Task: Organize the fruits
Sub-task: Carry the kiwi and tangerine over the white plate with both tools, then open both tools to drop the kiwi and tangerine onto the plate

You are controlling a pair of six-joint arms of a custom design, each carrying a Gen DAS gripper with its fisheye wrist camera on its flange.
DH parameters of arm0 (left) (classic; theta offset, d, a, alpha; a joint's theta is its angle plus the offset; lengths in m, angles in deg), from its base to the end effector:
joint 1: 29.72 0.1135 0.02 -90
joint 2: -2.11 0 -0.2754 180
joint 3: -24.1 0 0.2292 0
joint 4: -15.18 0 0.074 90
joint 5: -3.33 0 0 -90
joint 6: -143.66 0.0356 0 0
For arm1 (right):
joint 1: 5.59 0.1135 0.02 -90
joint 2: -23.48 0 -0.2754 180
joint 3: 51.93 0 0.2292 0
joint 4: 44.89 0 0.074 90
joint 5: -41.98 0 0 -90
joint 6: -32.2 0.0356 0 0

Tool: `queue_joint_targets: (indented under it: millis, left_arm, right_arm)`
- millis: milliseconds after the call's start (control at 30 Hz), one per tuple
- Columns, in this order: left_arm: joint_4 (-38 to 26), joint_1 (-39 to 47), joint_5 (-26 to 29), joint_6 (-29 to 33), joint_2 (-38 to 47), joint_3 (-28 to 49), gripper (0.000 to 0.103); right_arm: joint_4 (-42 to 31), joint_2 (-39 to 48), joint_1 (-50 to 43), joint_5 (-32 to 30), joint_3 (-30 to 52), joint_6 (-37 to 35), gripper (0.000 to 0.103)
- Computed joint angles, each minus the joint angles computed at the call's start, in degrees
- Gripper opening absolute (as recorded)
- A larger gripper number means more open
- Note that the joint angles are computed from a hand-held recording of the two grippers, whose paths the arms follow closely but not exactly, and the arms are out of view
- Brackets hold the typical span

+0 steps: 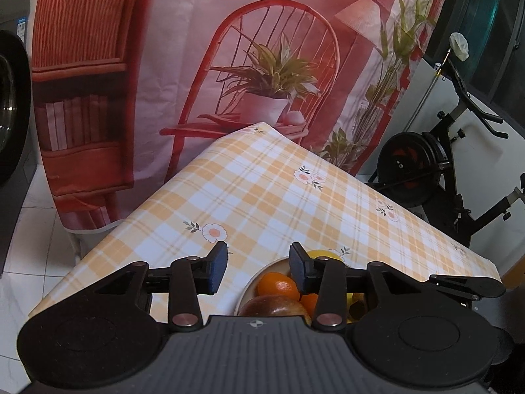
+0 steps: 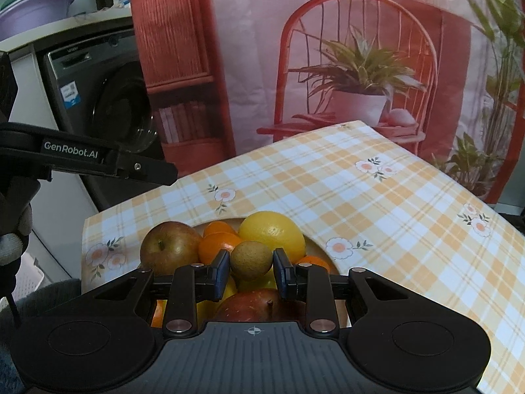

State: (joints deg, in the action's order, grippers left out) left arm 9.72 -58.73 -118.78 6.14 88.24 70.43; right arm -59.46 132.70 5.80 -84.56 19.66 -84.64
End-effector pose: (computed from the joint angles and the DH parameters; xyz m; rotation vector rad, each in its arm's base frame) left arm 0.2285 -0.1051 0.1676 -0.6115 2.1311 -0.0637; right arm 0.3439 0.0909 0.1525 -1.0132 2.1181 0.6559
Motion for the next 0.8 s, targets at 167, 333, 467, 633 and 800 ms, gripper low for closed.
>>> queue_joint_targets:
  millis: [167, 333, 467, 633, 800]
  left_arm:
    - [-0.23, -0.66, -0.37, -0.06, 0.39, 0.4, 0.048]
    - [-1.34, -1.34, -0.81, -0.93, -0.85, 0.5, 0.057]
    - [-3.11, -2.74, -2.03, -1.54, -2.28, 1.29, 0.068]
    - [-6.27, -5.46, -4.2, -2.47, -3.92, 3.0, 0.086]
    - [-11.3, -9.15, -7.87, -2.51, -4.27, 6.15, 0.094]
  right_arm:
    - [-0.6, -0.44, 0.13, 0.66, -0.17, -0.37, 0.032]
    - [0.32, -2.13, -0.42, 1.5, -1.54, 0.32, 0.042]
    - [2.73, -5.07, -2.01, 1.79, -4.16, 1.92, 0.055]
    - [5.36, -9.62, -5.54, 1.81, -7.71, 4.98, 0.073]
    - [6.91, -14.85, -10.85, -0.23, -11.32, 7.84, 0.09]
